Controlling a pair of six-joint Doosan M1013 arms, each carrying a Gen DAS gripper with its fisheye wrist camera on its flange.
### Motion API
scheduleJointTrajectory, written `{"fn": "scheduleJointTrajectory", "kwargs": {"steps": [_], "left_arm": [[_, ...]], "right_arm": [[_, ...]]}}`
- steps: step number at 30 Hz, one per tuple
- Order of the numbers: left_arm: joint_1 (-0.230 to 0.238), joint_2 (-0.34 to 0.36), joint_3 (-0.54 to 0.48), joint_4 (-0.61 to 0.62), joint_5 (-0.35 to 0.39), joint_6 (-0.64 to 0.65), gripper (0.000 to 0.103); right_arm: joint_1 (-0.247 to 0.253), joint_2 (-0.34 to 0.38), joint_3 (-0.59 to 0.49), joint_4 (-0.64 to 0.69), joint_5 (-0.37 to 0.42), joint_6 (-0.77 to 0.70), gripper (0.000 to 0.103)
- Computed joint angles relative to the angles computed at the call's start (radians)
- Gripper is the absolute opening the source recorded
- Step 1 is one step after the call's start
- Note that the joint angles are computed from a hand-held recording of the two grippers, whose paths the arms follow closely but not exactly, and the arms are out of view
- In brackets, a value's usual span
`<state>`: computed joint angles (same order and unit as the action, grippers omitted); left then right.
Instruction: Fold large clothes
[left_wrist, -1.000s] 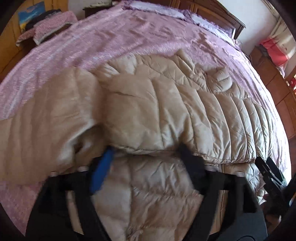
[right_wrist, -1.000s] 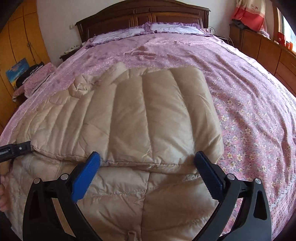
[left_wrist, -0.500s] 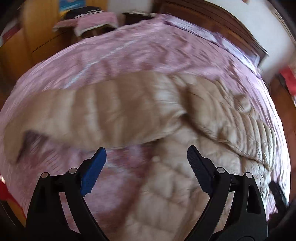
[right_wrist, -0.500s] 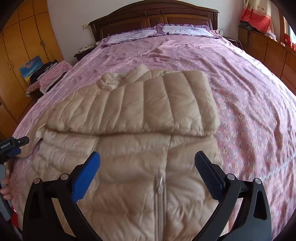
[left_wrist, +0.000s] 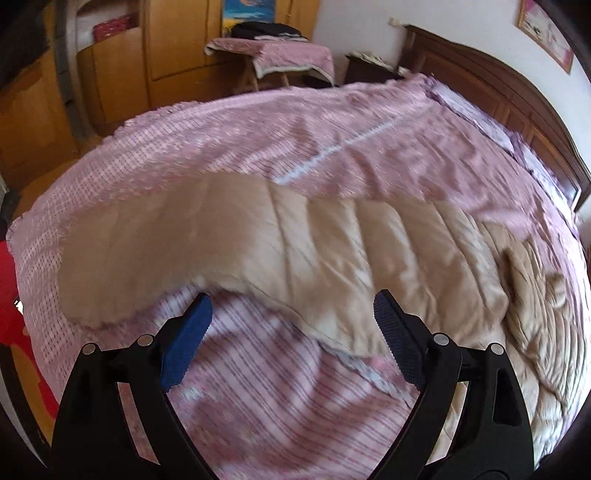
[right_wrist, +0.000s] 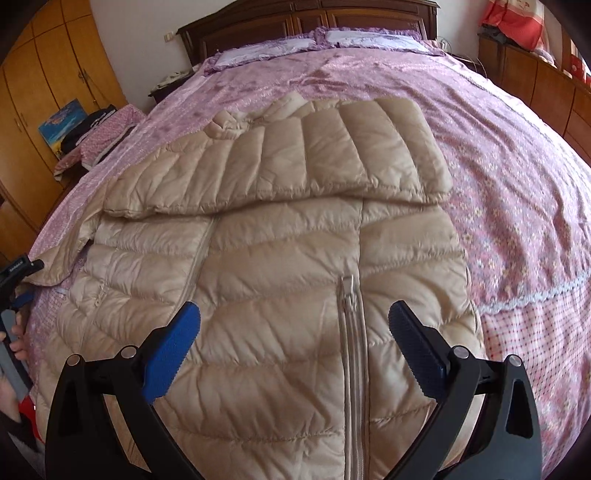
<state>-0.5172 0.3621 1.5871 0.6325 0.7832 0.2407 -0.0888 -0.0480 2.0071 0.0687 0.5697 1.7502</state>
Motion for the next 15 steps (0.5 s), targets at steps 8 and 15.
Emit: {"fn": "scheduleJointTrajectory", "kwargs": {"steps": [8,15], "left_arm": [[-0.002,0.004,0.007,0.104,-0.060,0.006,0.074],[0.018,0.009,0.007,0.005,-0.117,0.057,0.025]], "right_arm": [[0.006,-0.003,-0.001,-0.042,0.006,0.054,0.098],[0.001,-0.012,0.003,-0.045,0.005,0.063,0.098]]}}
